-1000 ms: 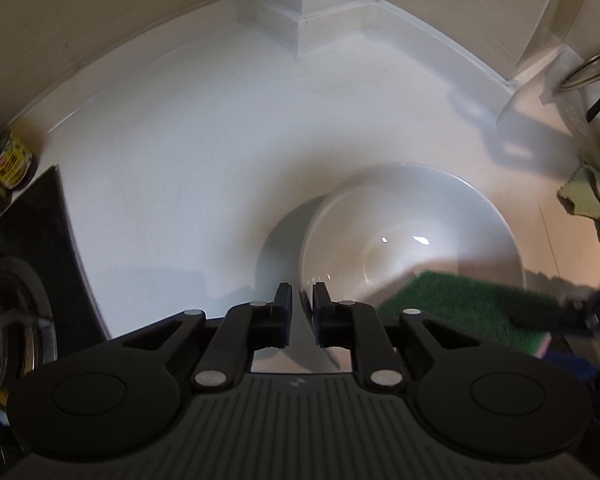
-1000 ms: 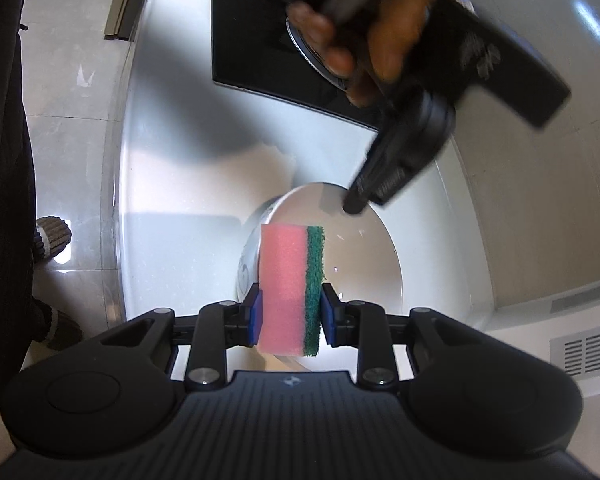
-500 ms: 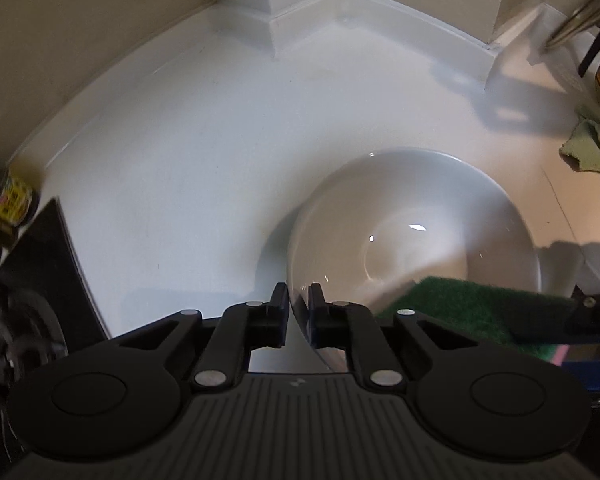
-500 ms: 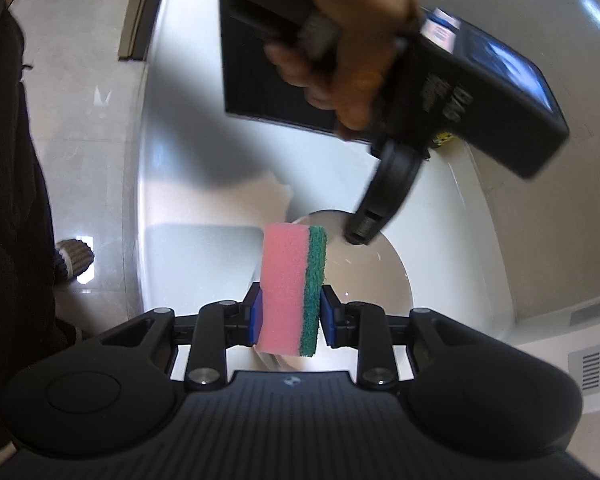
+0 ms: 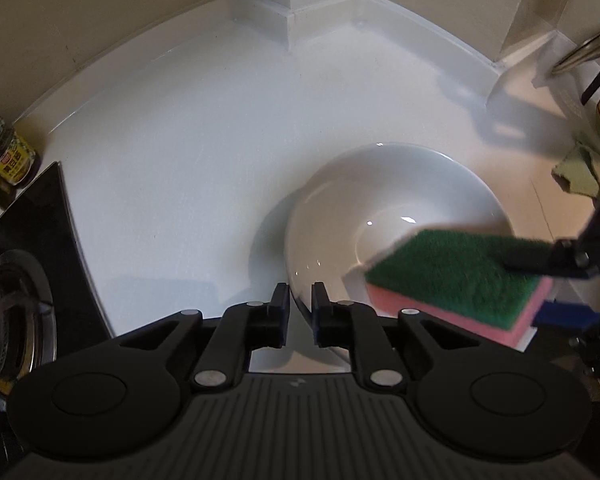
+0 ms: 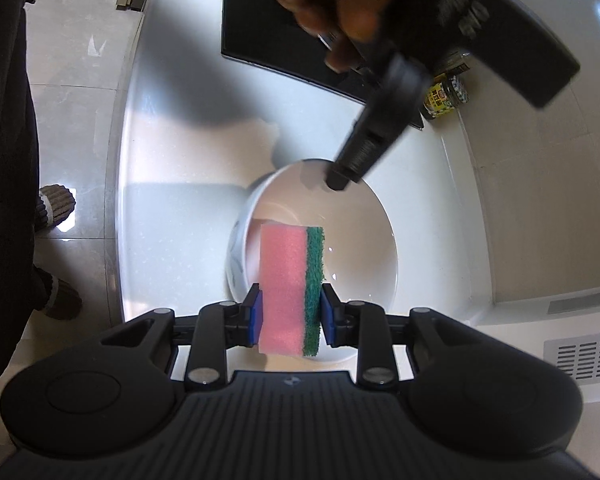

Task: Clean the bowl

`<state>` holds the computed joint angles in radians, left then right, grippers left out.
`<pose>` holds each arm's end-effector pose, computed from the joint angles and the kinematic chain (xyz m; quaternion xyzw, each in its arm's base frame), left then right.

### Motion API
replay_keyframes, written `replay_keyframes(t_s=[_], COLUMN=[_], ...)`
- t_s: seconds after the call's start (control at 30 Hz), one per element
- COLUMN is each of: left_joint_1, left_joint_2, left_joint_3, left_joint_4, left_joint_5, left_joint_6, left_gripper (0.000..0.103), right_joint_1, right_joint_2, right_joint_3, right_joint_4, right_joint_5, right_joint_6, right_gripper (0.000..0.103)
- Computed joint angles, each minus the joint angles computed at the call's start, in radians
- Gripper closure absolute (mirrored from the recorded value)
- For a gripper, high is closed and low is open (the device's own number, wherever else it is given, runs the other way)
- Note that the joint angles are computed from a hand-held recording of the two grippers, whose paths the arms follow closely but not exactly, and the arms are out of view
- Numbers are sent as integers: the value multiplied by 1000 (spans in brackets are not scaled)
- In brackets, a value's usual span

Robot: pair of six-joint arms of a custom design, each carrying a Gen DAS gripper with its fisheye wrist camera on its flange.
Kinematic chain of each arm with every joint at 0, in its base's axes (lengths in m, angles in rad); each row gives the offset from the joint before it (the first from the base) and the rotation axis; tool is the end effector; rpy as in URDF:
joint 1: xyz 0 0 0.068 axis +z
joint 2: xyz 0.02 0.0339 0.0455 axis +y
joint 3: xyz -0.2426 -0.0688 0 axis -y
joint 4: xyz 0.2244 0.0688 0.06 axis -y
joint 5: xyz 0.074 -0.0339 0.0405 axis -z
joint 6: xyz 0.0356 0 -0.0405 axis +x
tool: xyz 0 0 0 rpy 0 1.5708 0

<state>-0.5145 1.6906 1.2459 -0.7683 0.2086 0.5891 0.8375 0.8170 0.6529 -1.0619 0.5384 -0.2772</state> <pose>0.2710 -0.1617 0.2101 0.5288 0.8237 -0.0958 0.1807 0.0942 0.0773 0.2145 -0.4636 0.8301 -0.2061 0.2314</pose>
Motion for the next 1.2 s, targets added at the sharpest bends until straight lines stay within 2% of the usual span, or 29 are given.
replay_keyframes(t_s=[0.23,0.5,0.7,0.83,0.93,1.1,1.2], left_joint_1=[-20,-22,12,43,39,-1,-25], left_joint_2=[-45,91,40,-32,-35,-18,37], left_joint_3=[-98,79,42,-31,-55,-85,-26], left_joint_4=[138,50,5,-14,5,134,137], left_joint_5=[-16,30,39,48,45,4,-5], left_joint_6=[41,70,4,5,20,22,27], left_gripper=[93,96,93,92,87,95,95], right_joint_1=[-63,-4,30,38,37,-4,-4], right_joint_2=[5,56,64,73,103,61,57], right_joint_3=[30,60,47,35,44,71,83], right_joint_4=[44,-21,-43,-32,-4,11,24], right_joint_5=[-100,-38,3,19,10,-79,-97], right_joint_6=[-13,-69,-16,18,16,16,19], right_gripper=[78,78,78,78,78,78,78])
